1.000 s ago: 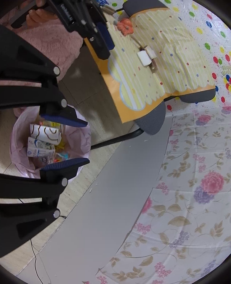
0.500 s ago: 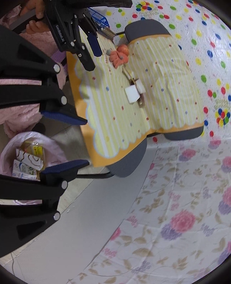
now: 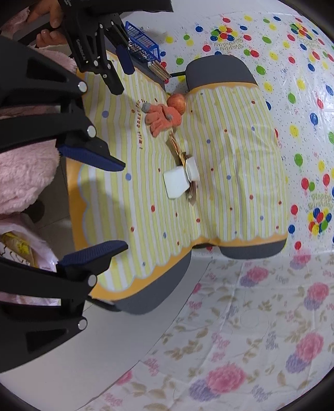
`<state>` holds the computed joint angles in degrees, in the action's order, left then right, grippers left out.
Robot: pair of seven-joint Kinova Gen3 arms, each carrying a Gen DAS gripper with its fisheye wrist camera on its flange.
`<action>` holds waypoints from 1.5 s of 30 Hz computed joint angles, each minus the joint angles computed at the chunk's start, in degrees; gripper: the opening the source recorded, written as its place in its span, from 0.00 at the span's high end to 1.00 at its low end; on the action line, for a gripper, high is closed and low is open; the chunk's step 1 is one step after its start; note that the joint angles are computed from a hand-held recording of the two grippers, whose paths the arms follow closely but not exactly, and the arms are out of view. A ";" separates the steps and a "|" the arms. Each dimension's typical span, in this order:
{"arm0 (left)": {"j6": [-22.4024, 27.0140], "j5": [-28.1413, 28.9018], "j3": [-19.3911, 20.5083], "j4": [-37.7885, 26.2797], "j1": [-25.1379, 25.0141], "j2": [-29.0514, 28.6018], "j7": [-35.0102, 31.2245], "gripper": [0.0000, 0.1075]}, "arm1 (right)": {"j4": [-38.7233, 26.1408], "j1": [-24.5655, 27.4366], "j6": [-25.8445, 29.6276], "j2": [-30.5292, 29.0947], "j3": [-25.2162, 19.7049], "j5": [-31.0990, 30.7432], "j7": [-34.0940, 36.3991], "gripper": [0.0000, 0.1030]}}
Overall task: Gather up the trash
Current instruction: 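Move both tools back over the chair toward the remaining items, then grasp the orange knit glove with the left gripper while the right grasps a white paper piece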
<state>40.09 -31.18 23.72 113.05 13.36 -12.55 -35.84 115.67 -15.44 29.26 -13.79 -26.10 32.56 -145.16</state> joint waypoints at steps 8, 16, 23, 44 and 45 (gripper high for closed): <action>3.38 -3.72 -1.35 0.05 -3.09 0.94 5.19 0.24 | -5.19 -3.43 -1.13 8.80 2.61 4.21 -0.08 0.46; 2.93 -9.15 -5.89 -2.36 -3.27 6.27 7.08 0.24 | -12.07 -7.81 -3.97 16.62 10.09 -0.49 8.40 0.46; 0.54 -11.40 -12.22 -5.98 -1.46 11.80 5.04 0.24 | -20.21 -10.55 -4.94 24.19 14.44 -5.15 15.47 0.49; -3.97 -4.89 -22.55 -14.74 -0.25 21.92 -5.51 0.24 | -58.82 -13.33 8.99 50.80 22.99 -26.97 23.84 0.56; -4.04 -4.41 -22.68 -14.78 -0.17 21.98 -5.97 0.24 | -60.20 -12.84 9.94 51.65 22.73 -28.29 23.70 0.58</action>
